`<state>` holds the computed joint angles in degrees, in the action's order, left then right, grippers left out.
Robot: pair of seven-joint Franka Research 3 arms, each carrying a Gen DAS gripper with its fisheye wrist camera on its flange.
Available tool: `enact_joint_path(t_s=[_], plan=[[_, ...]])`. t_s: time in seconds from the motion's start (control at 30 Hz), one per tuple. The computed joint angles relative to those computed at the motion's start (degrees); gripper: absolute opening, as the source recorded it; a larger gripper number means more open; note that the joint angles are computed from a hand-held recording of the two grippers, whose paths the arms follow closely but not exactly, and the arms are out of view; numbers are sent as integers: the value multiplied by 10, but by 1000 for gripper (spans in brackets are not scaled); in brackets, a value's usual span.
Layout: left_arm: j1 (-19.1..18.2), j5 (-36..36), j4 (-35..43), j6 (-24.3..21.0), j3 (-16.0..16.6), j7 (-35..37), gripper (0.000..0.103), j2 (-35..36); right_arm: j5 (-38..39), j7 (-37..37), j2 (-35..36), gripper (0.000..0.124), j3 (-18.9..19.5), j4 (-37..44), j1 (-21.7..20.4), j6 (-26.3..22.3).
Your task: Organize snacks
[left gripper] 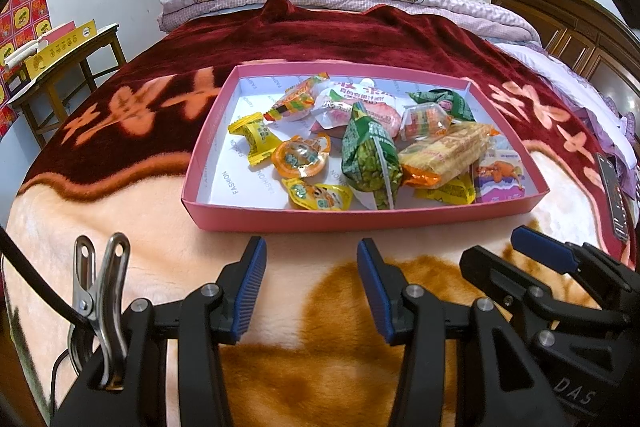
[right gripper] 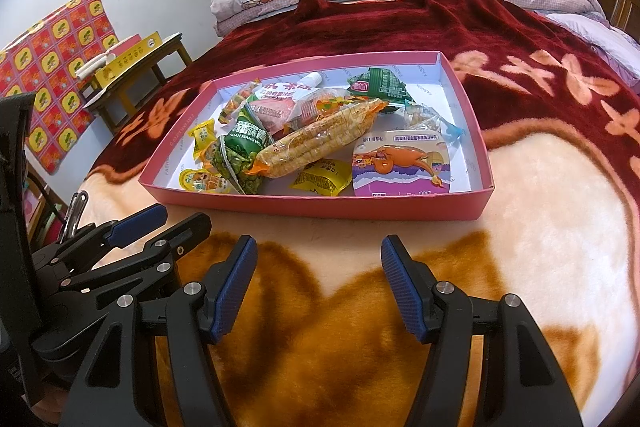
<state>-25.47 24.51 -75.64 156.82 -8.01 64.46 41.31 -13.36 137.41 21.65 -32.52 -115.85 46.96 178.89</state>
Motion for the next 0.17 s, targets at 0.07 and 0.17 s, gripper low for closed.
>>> enact_joint_path(t_s=[0.07, 0.17], plan=[[0, 0, -1, 0, 0, 0, 50, 0, 1, -1, 0, 66, 0, 0, -1, 0], [3, -2, -2, 0, -1, 3, 50, 0, 2, -2, 0, 66, 1, 1, -1, 0]])
